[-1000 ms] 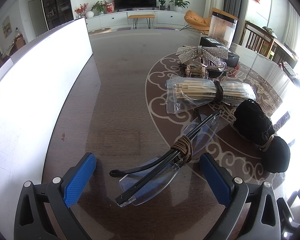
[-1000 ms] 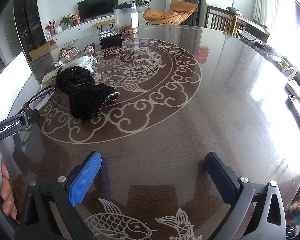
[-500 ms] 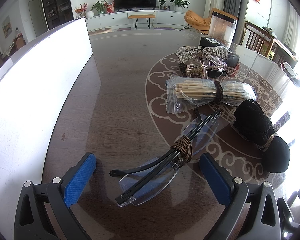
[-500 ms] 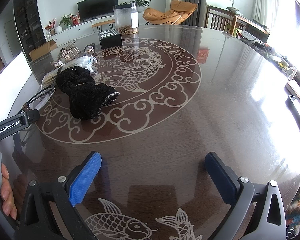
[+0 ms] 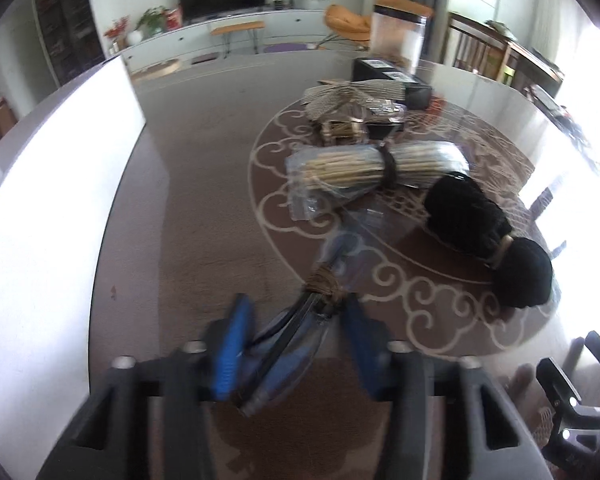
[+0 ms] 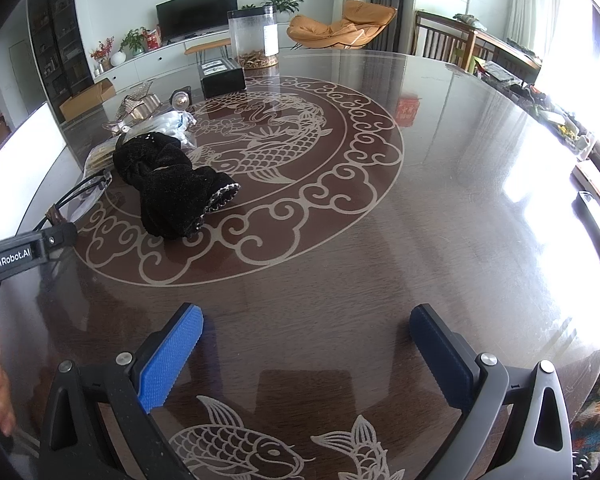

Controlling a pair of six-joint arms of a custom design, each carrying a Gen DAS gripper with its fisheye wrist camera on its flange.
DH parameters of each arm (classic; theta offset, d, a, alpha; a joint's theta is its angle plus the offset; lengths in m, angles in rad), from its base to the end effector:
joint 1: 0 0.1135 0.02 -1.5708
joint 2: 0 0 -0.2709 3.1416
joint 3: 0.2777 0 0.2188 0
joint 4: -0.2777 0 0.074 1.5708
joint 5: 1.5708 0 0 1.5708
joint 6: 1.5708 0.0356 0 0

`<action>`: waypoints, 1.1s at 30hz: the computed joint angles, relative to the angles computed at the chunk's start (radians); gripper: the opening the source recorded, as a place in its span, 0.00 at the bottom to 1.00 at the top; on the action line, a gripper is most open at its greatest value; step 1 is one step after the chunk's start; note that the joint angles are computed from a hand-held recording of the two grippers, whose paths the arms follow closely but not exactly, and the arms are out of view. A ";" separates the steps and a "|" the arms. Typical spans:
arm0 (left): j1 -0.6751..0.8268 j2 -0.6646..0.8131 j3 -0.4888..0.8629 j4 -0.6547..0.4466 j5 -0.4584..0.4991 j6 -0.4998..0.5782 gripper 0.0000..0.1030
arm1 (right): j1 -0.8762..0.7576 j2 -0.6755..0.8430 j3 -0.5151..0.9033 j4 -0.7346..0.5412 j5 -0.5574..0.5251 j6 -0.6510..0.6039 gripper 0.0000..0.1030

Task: Organize objects
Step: 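Grasp the sunglasses with the left tool while the right tool grasps the black glove, then carry sunglasses and glove to the bin and open both tools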

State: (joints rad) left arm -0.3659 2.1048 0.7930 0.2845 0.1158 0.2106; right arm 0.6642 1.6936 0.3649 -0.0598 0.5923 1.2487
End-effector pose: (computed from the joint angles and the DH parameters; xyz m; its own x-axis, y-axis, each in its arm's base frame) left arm 0.3032 -0.1206 0.0650 -0.6956 0.4889 -0.5264 0.5692 0.8221 0.0114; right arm 0.1545 0.0957 0.0906 -0.6546 0.4870 -0.5782 0.5979 0.8016 -0.0018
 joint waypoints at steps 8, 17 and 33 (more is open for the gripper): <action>0.002 -0.038 -0.111 0.092 0.011 0.010 0.11 | -0.308 -0.168 0.069 0.104 -0.294 -0.555 1.00; 0.001 -0.125 -0.162 0.088 -0.001 -0.003 0.11 | -0.380 0.210 0.509 -0.164 -0.438 -0.830 0.33; 0.447 -0.633 -0.152 -0.434 0.474 0.217 0.11 | -0.126 -0.249 0.425 -0.278 -0.391 -0.517 0.30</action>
